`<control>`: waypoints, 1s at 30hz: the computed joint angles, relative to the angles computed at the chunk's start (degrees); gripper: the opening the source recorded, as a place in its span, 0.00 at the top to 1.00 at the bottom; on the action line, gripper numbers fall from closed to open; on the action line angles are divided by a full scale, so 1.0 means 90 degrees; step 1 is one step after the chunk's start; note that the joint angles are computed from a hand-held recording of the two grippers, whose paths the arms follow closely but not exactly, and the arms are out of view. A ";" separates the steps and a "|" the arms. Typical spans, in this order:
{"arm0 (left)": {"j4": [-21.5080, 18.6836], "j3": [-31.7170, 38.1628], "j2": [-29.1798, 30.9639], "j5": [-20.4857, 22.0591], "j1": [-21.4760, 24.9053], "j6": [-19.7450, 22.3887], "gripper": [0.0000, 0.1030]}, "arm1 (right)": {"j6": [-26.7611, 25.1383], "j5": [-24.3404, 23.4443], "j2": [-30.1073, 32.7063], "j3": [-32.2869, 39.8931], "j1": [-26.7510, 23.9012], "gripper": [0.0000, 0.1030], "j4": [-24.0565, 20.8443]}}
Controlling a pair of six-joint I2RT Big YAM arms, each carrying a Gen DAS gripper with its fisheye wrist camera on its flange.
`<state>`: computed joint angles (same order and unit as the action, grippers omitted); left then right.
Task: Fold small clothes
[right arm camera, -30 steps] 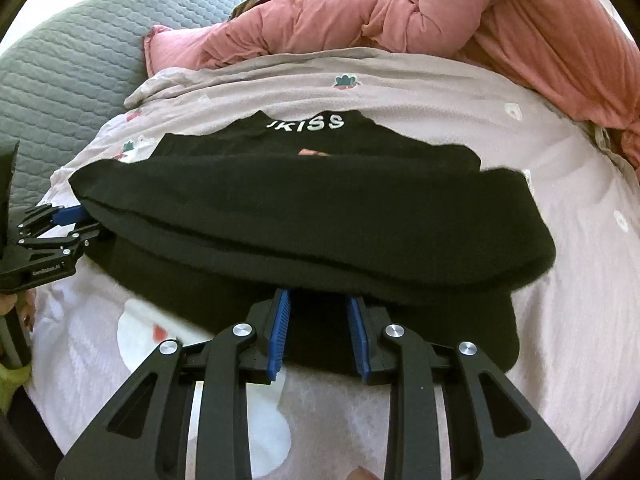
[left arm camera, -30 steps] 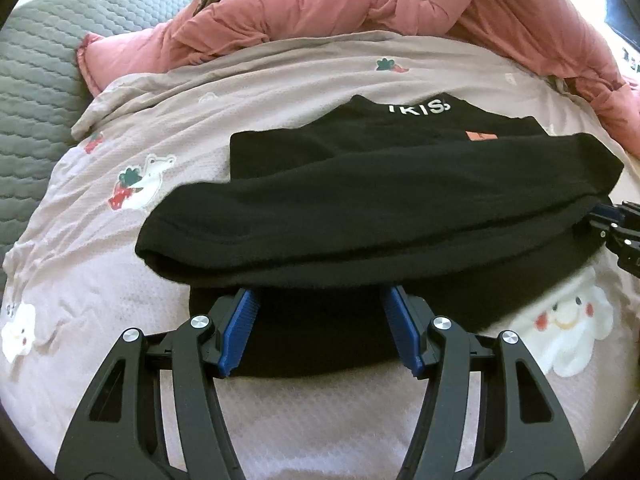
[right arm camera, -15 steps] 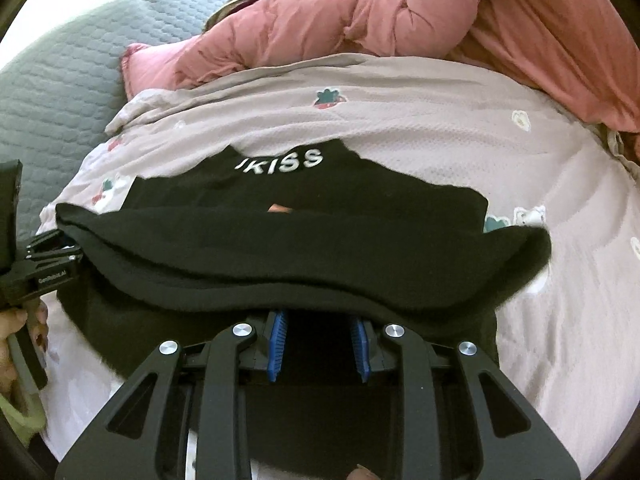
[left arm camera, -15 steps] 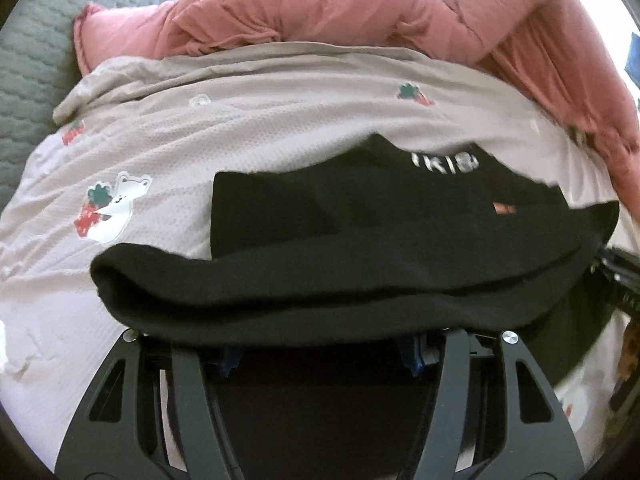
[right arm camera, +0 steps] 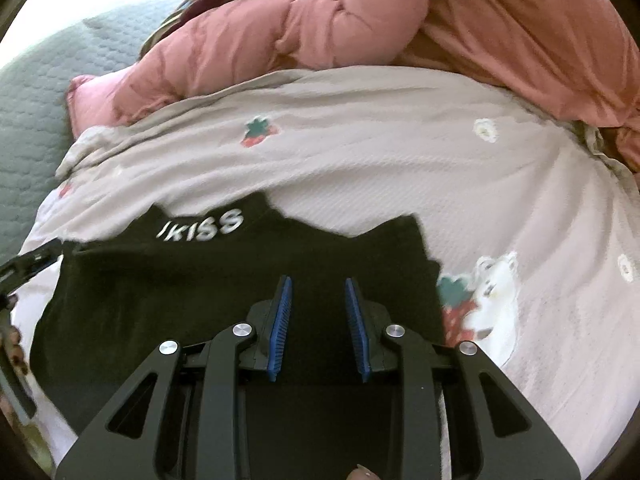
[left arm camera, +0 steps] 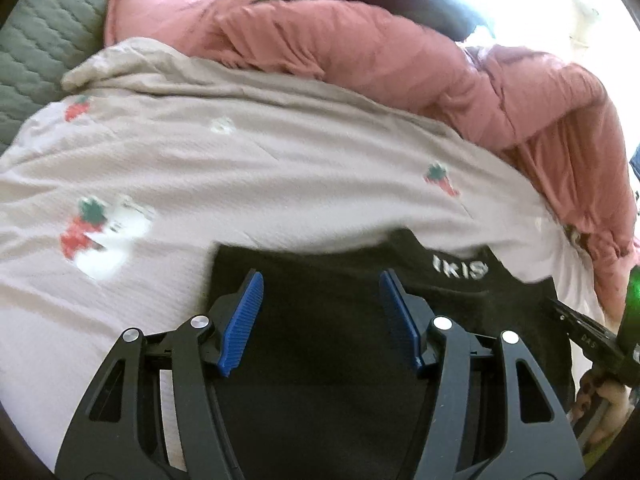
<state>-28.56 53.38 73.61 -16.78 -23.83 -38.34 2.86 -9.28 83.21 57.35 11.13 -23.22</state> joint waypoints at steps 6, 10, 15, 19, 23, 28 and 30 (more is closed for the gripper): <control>-0.0220 -0.0198 -0.0320 0.0299 0.0518 0.0176 0.26 | 0.0064 -0.0012 -0.0212 -0.0118 -0.0292 0.57 0.0279; -0.0218 -0.0279 -0.0232 0.0948 0.0679 0.0382 0.26 | -0.0158 0.0154 -0.0209 -0.0126 -0.0406 0.49 0.0167; -0.0153 -0.0311 -0.0025 0.1156 0.0692 0.0524 0.26 | -0.0616 0.0378 -0.0035 -0.0004 -0.0328 0.44 0.0024; -0.0063 -0.0290 0.0100 0.1213 0.0698 0.0649 0.26 | -0.0777 0.0498 0.0174 0.0152 -0.0205 0.43 -0.0010; 0.0024 -0.0243 0.0178 0.1100 0.0670 0.0808 0.36 | -0.0807 0.0593 0.0377 0.0312 -0.0124 0.44 0.0042; -0.0066 -0.0179 0.0234 0.0829 0.0553 0.1086 0.73 | -0.0876 0.0472 0.0452 0.0341 -0.0148 0.83 0.0066; -0.0068 -0.0199 0.0198 0.0827 0.0593 0.1039 0.89 | -0.0732 0.0243 0.0389 0.0280 -0.0248 0.85 0.0174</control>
